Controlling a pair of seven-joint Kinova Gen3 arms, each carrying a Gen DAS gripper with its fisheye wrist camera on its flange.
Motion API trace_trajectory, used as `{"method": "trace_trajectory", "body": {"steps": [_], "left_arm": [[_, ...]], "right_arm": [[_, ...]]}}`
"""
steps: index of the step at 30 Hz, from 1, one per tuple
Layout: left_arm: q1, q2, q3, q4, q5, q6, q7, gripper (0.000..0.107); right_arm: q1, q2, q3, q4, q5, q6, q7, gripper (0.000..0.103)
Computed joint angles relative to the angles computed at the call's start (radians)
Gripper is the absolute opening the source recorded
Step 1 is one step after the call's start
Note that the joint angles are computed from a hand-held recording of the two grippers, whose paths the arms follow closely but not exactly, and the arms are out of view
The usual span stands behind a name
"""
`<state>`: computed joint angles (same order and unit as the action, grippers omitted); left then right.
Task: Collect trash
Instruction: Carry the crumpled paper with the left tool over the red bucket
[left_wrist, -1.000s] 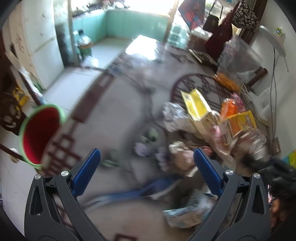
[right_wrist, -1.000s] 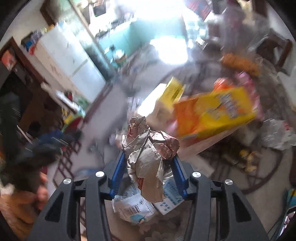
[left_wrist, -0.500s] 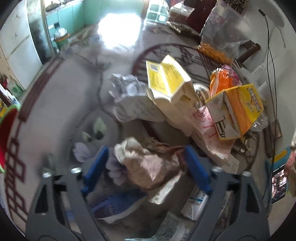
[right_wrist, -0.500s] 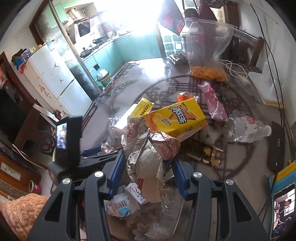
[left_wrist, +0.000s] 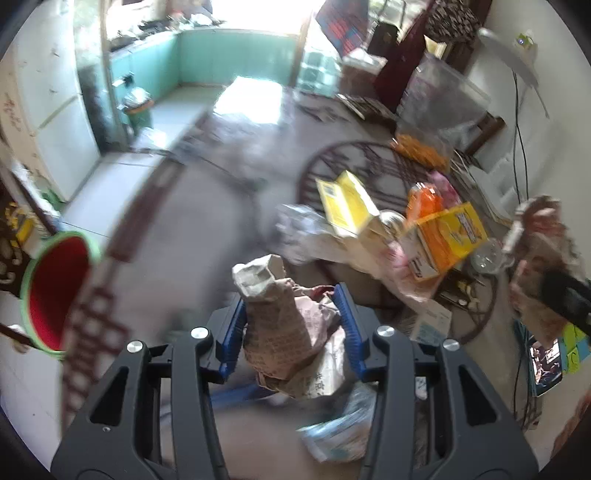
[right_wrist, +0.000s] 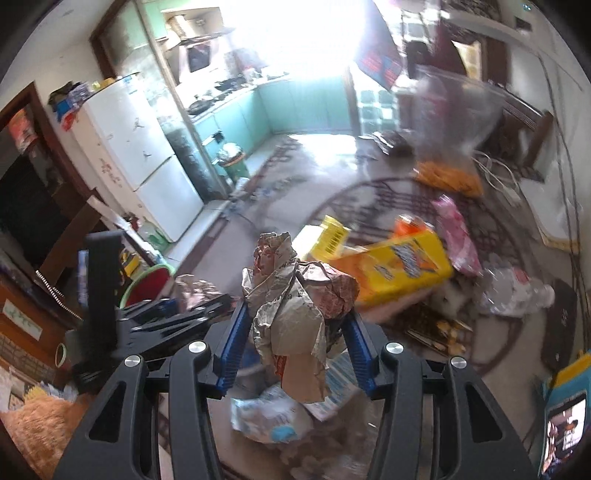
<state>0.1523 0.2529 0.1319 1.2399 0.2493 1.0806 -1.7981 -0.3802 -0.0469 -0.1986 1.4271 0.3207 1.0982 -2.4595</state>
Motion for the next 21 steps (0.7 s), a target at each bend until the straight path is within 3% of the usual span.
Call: {"method": "trace_trajectory", "body": {"steps": [9,13,21], "left_arm": [[-0.132,-0.003,-0.04,-0.084,0.033,0.037,-0.107,0.045],[-0.206,0.057,-0.046,-0.173,0.071,0.081,-0.181,0.045],[-0.322,0.218,-0.046,-0.407,0.083,0.205,-0.253,0.045]], "right_arm": [[-0.139,0.203,0.018,-0.225,0.08,0.039,-0.034,0.048],[-0.22,0.329,0.06,-0.396,0.1,0.102,-0.028,0.049],[-0.313,0.574,0.152,-0.758,0.038,0.222,0.026,0.049]]}}
